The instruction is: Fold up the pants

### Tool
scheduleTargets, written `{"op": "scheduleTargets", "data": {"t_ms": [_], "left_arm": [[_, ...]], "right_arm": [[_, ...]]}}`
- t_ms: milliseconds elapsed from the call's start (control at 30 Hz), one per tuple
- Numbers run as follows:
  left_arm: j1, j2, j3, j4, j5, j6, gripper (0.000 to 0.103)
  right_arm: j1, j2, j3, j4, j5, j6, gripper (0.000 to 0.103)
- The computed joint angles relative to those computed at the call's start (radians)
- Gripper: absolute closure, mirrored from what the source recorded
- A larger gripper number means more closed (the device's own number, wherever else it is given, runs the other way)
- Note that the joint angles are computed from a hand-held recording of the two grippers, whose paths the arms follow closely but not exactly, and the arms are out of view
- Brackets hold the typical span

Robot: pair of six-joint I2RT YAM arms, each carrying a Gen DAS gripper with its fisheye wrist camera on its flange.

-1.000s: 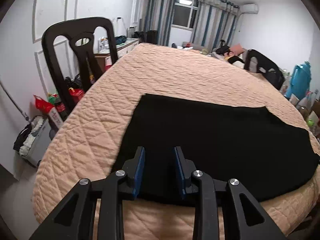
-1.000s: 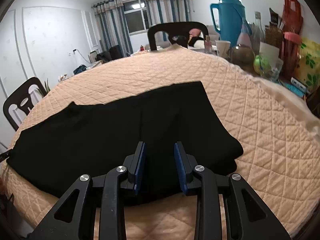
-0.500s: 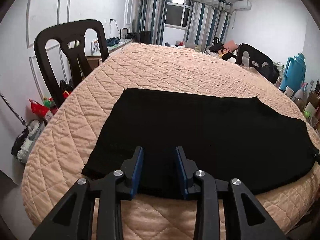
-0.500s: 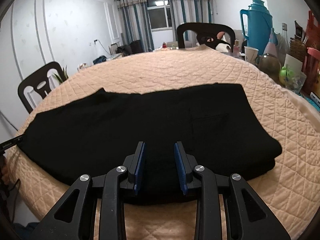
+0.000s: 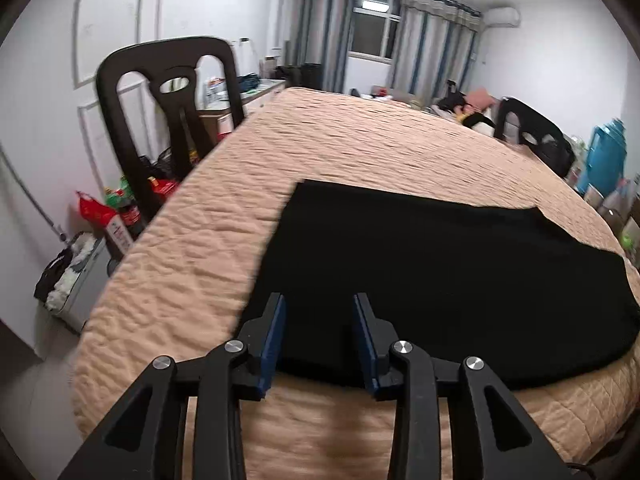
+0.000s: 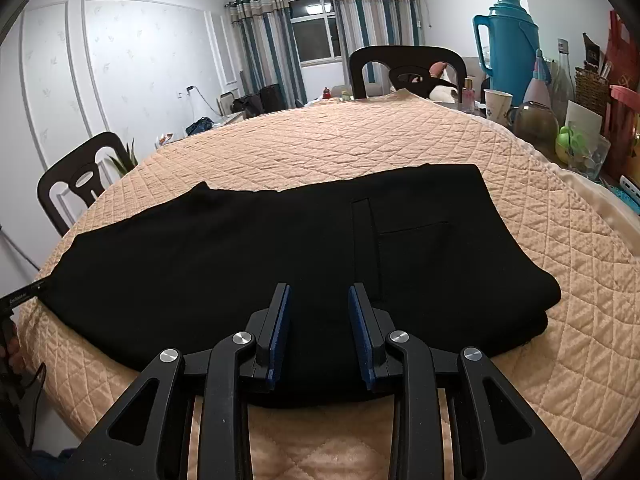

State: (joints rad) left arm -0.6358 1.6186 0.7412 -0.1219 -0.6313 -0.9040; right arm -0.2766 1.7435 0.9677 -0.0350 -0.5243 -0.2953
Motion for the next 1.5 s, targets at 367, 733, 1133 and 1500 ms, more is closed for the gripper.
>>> {"op": "scheduleTargets", "data": {"t_ms": [367,733,1133,1500], "left_arm": [[-0.003,-0.119,-0.060,-0.059,0.108,-0.161,0.062],[-0.065,-0.080,-0.075,-0.013,0.038,-0.380,0.053],[0.029,-0.048,-0.149,0.260,0.040,-0.274,0.070],[0.074,-0.030,-0.028,0.331,0.220,-0.077,0.094]], "right_arm": [[-0.005,-0.014,-0.007,0.004,-0.004,0.005,0.072],[-0.008,-0.026,-0.015,0.016,-0.021,0.013,0.072],[0.015,-0.019,-0.018,0.024,-0.032,0.017,0.072],[0.013,-0.013,-0.010,0.014,-0.052,0.021,0.072]]}}
